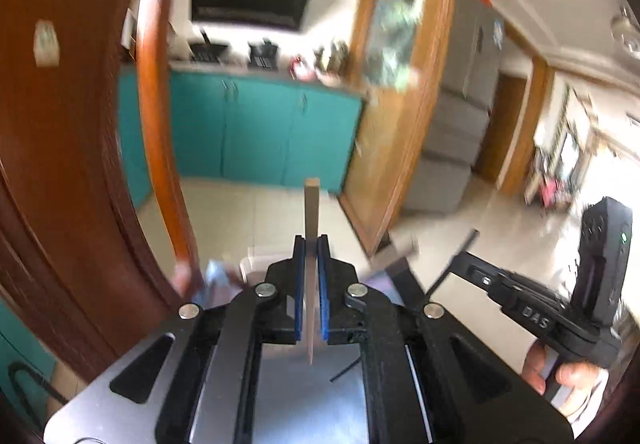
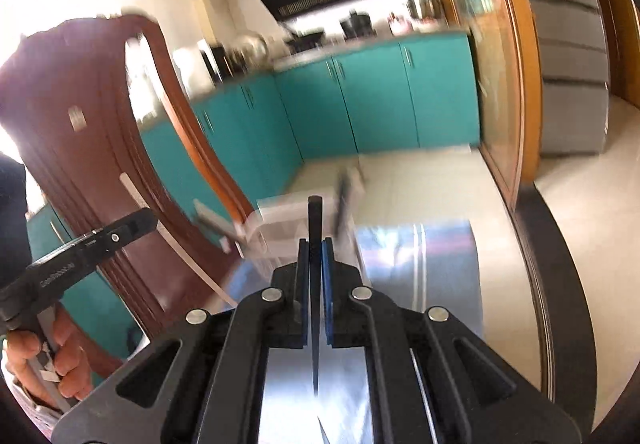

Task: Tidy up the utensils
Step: 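Lift the black stick and light stick into the white basket with both tools, then open both tools and pull them back from the basket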

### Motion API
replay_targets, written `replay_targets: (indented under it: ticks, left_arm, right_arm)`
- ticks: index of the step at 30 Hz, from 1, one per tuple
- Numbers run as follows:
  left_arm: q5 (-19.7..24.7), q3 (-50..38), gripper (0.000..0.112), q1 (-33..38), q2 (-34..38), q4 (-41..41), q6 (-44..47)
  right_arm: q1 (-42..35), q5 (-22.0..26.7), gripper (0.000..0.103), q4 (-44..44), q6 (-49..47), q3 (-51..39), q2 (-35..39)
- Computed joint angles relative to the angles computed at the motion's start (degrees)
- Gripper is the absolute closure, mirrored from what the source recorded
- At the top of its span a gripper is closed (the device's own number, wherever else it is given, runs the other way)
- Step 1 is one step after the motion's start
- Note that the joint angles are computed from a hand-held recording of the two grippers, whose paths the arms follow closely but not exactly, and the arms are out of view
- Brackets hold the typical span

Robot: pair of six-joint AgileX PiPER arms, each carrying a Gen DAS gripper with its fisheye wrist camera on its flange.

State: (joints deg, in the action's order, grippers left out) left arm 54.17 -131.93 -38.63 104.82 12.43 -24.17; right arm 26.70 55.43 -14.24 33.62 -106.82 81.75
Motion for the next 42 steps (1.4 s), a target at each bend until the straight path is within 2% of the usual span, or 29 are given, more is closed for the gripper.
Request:
replay_targets:
  ticks: [3, 7, 9, 15, 18, 20, 27, 31, 32, 34, 37, 38, 39, 40, 42]
  left_arm:
    - [-1.8, -6.6, 0.106, 1.2, 2.7, 4.5, -5.3]
    - [-6.7, -2.9, 0.106, 2.4, 2.5, 12.4, -16.2]
    - [-4.9, -6.4, 0.106, 3.8, 6.0, 10.4, -16.4]
    - [-1.3, -9.5, 0.106, 4.6, 11.9, 8.7, -15.8]
    - [-3.5, -3.6, 0.105, 3.9, 9.9, 11.6, -18.1]
    - [-4.5, -1.5, 0.105, 4.4, 9.2, 10.7, -17.4]
    - [-1.3, -3.7, 0.105, 3.5, 11.9, 8.8, -13.6]
    - [-3.5, 0.2, 0.104, 3.0, 9.8, 10.1, -13.7]
    - [-4.5, 1.9, 0.098, 3.0, 8.8, 10.5, -14.1]
    - [-5.5, 2.2, 0.09, 2.8, 8.4, 11.3, -14.8]
    - [-8.1, 8.1, 0.075, 2.0, 4.4, 14.2, -18.5]
    - [-9.1, 11.1, 0.068, 1.2, 2.4, 16.9, -20.6]
    - [-10.1, 15.5, 0.059, -0.2, -0.1, 21.8, -24.4]
    - [-10.7, 19.4, 0.055, -1.7, -2.2, 26.8, -28.3]
    - [-11.2, 27.3, 0.047, -4.2, -6.2, 36.0, -35.7]
  right_arm:
    - [0.3, -2.0, 0.096, -5.4, 2.2, -9.0, 4.1]
    - [2.5, -6.1, 0.096, -20.4, 10.8, -12.1, 7.9]
    - [2.6, -7.5, 0.096, -23.5, 12.9, -11.5, 9.4]
    - [1.5, -9.1, 0.096, -22.2, 13.5, -7.5, 11.7]
    - [2.8, -8.1, 0.096, -23.7, 14.3, -6.6, 11.9]
    - [3.4, -8.1, 0.096, -23.8, 14.3, -5.6, 11.6]
    - [4.4, -5.2, 0.096, -21.8, 10.0, -6.0, 13.8]
    - [4.4, -4.6, 0.094, -21.2, 9.6, -5.2, 13.4]
    - [4.6, -4.7, 0.091, -21.9, 9.9, -4.6, 12.9]
    - [5.0, -5.7, 0.078, -23.3, 11.1, -2.6, 11.0]
    - [6.0, -7.1, 0.071, -25.4, 13.4, 0.9, 7.0]
    - [6.5, -7.3, 0.067, -26.6, 14.4, 2.0, 5.7]
    - [7.4, -7.5, 0.058, -28.6, 16.1, 3.5, 4.2]
    - [8.2, -7.9, 0.05, -31.1, 18.4, 5.9, 2.2]
    - [10.3, -8.4, 0.045, -36.6, 23.2, 10.9, -1.1]
